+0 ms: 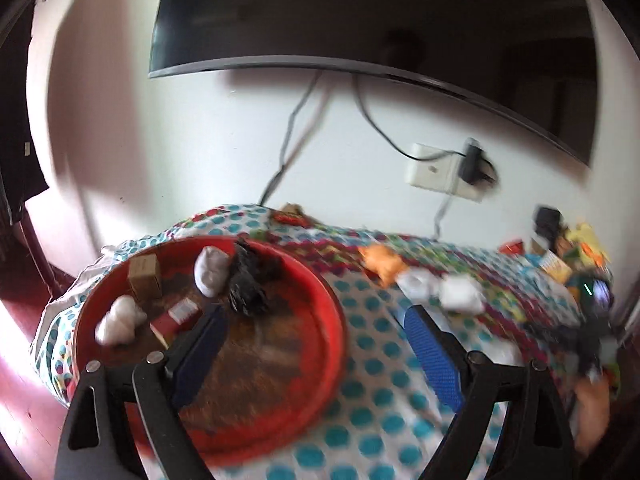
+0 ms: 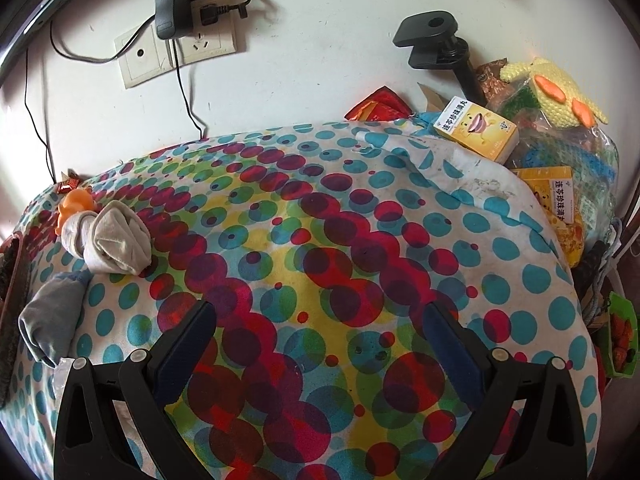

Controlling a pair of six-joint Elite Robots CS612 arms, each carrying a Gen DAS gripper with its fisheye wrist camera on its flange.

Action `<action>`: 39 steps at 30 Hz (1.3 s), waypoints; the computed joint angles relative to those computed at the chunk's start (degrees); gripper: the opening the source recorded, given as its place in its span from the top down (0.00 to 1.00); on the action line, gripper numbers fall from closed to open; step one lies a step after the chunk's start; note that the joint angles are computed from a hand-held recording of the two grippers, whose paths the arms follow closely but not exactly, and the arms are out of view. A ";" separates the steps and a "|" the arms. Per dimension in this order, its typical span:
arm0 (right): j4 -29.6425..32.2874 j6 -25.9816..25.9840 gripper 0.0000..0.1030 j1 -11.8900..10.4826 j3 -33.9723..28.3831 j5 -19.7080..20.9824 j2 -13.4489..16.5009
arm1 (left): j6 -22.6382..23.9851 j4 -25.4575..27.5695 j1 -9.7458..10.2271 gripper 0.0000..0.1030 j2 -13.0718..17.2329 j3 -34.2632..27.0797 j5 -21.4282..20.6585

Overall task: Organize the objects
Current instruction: 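Grasp the plastic-wrapped white bundle with the right gripper, then carry the wrapped white bundle with the right gripper into the tray and release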

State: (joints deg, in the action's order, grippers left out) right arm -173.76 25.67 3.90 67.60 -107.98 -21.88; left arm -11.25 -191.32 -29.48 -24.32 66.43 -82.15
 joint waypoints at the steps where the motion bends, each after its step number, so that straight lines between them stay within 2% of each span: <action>1: 0.17 -0.40 0.00 0.02 -0.06 -0.05 0.01 | 0.88 -3.28 -0.71 0.11 -0.94 3.53 0.14; 4: 0.81 -0.34 0.00 0.71 0.06 -2.49 -0.11 | 1.37 -6.58 -1.62 0.11 -2.25 9.36 -1.44; 6: -0.77 -0.92 0.00 1.16 1.37 -1.39 -0.65 | -0.76 -7.75 -1.82 0.11 -2.72 12.53 -3.29; 8: -5.95 -1.89 0.00 1.89 3.50 0.37 -1.34 | -2.96 -7.57 -1.48 0.11 -2.86 14.54 -6.58; 10: -8.53 -4.07 0.00 2.90 4.27 2.10 -1.63 | -2.58 -7.28 -1.43 0.11 -2.80 15.54 -7.43; 12: -6.40 -6.05 0.00 4.04 2.94 2.10 -1.27 | -1.51 -7.66 -1.71 0.11 -2.46 15.96 -5.71; 14: -3.62 -6.70 0.00 4.80 0.77 3.86 -0.36 | -3.25 -7.77 -1.35 0.11 -2.29 15.78 -6.75; 15: -2.64 -6.35 0.02 5.06 -0.15 4.45 0.06 | -4.57 -7.93 -1.01 0.11 -2.24 15.61 -8.26; 17: -0.07 -5.28 0.14 5.57 -2.04 4.51 0.92 | -5.09 -8.51 -0.76 0.11 -2.31 15.92 -8.54; 18: 1.35 -4.37 0.28 5.56 -2.93 5.20 1.24 | -4.90 -8.90 -0.74 0.11 -2.31 15.98 -8.39; 19: 1.65 -3.74 0.34 5.60 -3.35 5.91 1.46 | -4.80 -9.24 -0.61 0.11 -2.41 16.17 -8.68; 21: 3.20 -3.48 0.37 5.83 -4.36 5.90 1.84 | -5.30 -8.45 -0.46 0.11 -2.56 16.15 -8.97; 23: 4.04 -4.15 0.51 6.10 -5.13 5.74 2.15 | -5.48 -8.59 -0.31 0.11 -2.55 16.13 -9.43; 24: 4.43 -4.60 0.67 6.25 -5.62 5.04 2.34 | -5.32 -8.40 -0.32 0.11 -2.58 16.13 -9.28; 27: 4.73 -4.68 0.72 6.40 -5.91 4.53 2.46 | -5.66 -7.73 -0.30 0.11 -2.72 16.19 -9.28; 32: 5.35 -3.51 0.73 6.27 -5.13 1.89 1.91 | -5.30 -6.29 -0.42 0.11 -2.87 16.24 -9.03; 39: 6.22 -1.48 0.74 5.24 -1.68 -3.86 -0.20 | -5.02 -5.45 -0.62 0.11 -3.02 16.45 -8.72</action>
